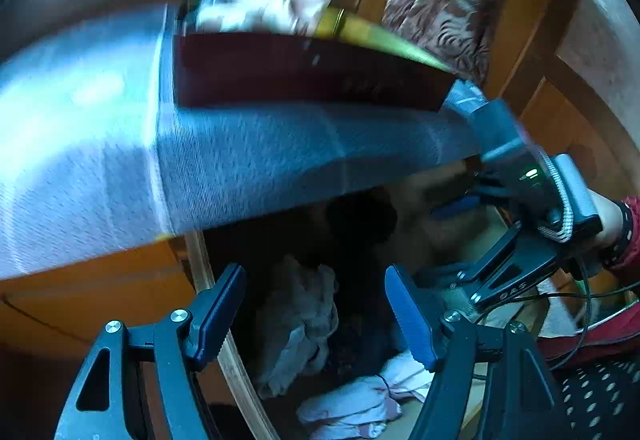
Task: Organize soft objects
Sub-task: 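Move the open left tool back over the drawer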
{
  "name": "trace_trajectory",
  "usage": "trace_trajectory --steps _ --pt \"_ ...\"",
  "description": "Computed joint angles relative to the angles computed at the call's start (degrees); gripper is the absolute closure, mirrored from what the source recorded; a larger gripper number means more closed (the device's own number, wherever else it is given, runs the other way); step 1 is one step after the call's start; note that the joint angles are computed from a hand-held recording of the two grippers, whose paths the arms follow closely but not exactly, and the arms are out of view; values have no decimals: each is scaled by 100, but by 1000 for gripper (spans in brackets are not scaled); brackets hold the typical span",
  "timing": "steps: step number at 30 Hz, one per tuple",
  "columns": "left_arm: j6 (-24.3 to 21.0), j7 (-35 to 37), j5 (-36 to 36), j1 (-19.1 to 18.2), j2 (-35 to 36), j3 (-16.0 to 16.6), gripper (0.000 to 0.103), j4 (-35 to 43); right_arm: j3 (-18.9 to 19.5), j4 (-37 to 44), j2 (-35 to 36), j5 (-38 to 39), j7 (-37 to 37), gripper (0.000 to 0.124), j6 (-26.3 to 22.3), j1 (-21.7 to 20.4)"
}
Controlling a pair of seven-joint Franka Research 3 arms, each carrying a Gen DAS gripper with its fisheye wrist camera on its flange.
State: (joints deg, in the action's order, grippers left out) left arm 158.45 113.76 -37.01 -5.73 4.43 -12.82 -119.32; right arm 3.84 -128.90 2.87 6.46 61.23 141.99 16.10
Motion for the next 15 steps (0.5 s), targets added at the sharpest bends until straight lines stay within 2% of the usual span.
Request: trace_trajectory --steps 2,4,5,7,9,12,15 --pt "-256 -190 253 5 89 35 30 161 -24 218 57 -148 241 41 -313 -1" --pt "-739 -626 1126 -60 200 93 30 431 -67 623 256 -420 592 41 -920 2" --pt "-895 -887 1550 -107 230 113 30 522 -75 691 274 -518 687 41 -1057 11" --pt "-1212 -773 1529 -62 275 35 30 671 -80 810 290 -576 832 41 -1399 13" --pt "-1618 -1013 1882 -87 299 55 30 777 -78 889 306 -374 926 41 -1690 -14" --pt "-2095 -894 2122 -102 392 14 30 989 -60 900 266 14 1153 41 -1911 -36" --pt "-2282 -789 2244 -115 487 -4 30 1134 -49 674 38 0 1563 41 -1863 -10"
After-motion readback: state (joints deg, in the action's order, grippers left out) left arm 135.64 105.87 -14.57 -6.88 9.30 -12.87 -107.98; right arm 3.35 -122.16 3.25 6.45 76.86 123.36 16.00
